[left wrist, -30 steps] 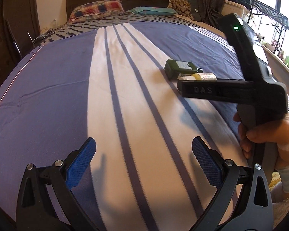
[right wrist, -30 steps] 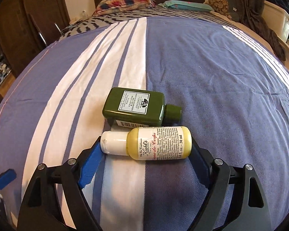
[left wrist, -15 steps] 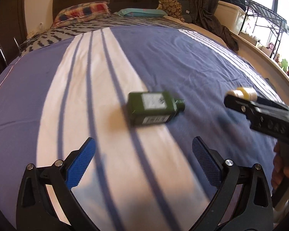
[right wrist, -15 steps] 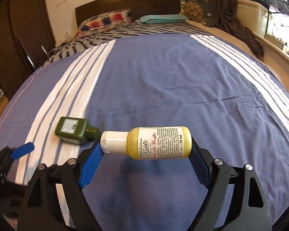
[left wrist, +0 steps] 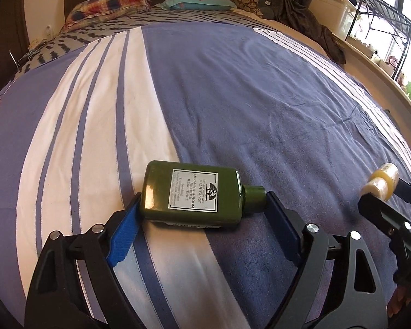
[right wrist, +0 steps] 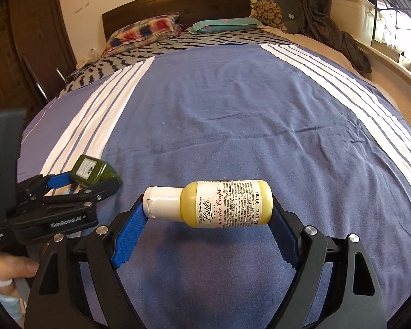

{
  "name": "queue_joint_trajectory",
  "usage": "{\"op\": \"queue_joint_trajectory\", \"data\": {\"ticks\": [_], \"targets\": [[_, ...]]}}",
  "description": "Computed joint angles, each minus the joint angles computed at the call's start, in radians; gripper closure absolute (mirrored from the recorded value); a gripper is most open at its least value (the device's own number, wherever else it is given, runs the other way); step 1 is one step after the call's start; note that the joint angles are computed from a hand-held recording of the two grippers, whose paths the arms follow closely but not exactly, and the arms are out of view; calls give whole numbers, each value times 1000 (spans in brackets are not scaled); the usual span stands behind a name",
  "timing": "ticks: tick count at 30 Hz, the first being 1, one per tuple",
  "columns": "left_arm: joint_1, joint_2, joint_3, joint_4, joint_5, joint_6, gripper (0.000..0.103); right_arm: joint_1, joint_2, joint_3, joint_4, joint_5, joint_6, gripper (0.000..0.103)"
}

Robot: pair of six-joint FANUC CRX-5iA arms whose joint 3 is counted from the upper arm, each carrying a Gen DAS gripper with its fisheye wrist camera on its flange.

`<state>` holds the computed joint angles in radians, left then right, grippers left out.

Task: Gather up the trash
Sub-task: 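Grasp the green bottle with the left gripper while the right gripper grasps the yellow bottle, then carry both bottles down to the black bin and open both grippers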

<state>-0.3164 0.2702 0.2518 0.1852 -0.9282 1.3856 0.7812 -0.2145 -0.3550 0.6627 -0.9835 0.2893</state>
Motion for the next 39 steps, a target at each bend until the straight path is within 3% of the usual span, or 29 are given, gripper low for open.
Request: {"op": "queue_joint_trajectory", "data": {"ticks": [5,14,25,39], "targets": [[5,-55,-57,12,14,-8,21,19,-17,-7,3,2,-10,19],[50,-289,-243,1,49,-9,21,137,-82,-27,68,-103,-61,19],[100,-617,-516,105,94,-52,21,435,-197,-97,175,-300,-262,19],[208,-935,-758,165,-26,-97,21,789,-247,-186,155,-500,-486,19]]}}
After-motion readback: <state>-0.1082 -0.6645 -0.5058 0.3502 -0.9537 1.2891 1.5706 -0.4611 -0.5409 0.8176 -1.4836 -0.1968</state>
